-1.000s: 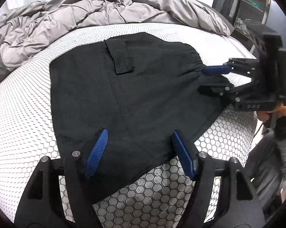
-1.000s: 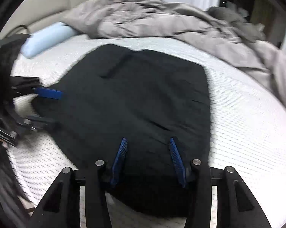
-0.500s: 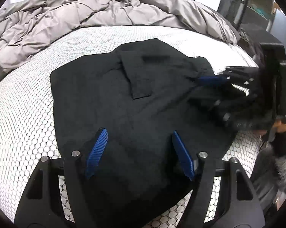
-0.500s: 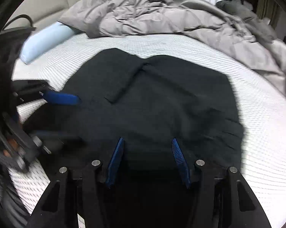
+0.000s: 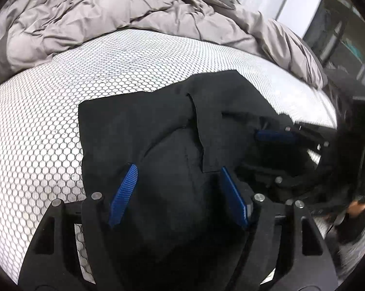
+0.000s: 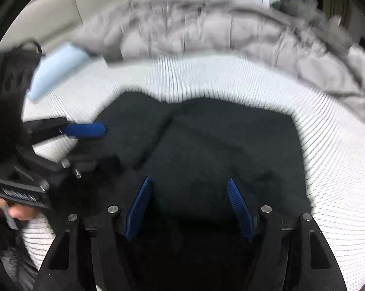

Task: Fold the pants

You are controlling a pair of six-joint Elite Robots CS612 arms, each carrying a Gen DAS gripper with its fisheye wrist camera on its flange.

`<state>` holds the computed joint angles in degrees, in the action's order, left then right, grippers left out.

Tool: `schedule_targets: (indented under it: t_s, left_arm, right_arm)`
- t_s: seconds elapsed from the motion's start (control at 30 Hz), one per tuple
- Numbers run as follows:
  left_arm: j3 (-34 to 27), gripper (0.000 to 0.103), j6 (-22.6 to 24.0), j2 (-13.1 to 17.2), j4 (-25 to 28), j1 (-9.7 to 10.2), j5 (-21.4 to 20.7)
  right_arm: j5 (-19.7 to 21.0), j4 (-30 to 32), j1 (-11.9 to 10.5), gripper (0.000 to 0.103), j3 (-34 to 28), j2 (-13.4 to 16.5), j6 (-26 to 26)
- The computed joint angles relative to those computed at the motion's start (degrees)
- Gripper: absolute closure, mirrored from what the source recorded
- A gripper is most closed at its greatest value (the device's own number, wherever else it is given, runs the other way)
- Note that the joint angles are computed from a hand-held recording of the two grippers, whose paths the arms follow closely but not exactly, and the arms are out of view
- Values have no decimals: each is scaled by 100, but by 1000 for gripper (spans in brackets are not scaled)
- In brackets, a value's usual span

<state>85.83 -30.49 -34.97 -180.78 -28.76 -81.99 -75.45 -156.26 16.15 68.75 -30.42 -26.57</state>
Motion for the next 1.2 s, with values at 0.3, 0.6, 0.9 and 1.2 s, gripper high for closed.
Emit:
schedule_targets:
  t_s: [0.3, 0.6, 0.9, 1.2]
  left_arm:
    - [169, 35, -124, -133, -115, -94, 432]
    - [-428, 35, -1012, 85, 557, 191, 68]
    - [-309, 35, -566, 60, 558, 118, 359]
    - [786, 30, -149, -500, -382, -385, 737]
  right_arm:
    - [-725, -742, -29, 47, 352, -178, -39]
    - [22, 267, 83, 45, -741, 263, 333]
    - [-1279, 56, 3, 39, -646, 309, 159]
    - [272, -1619, -370, 27, 1061, -639, 805]
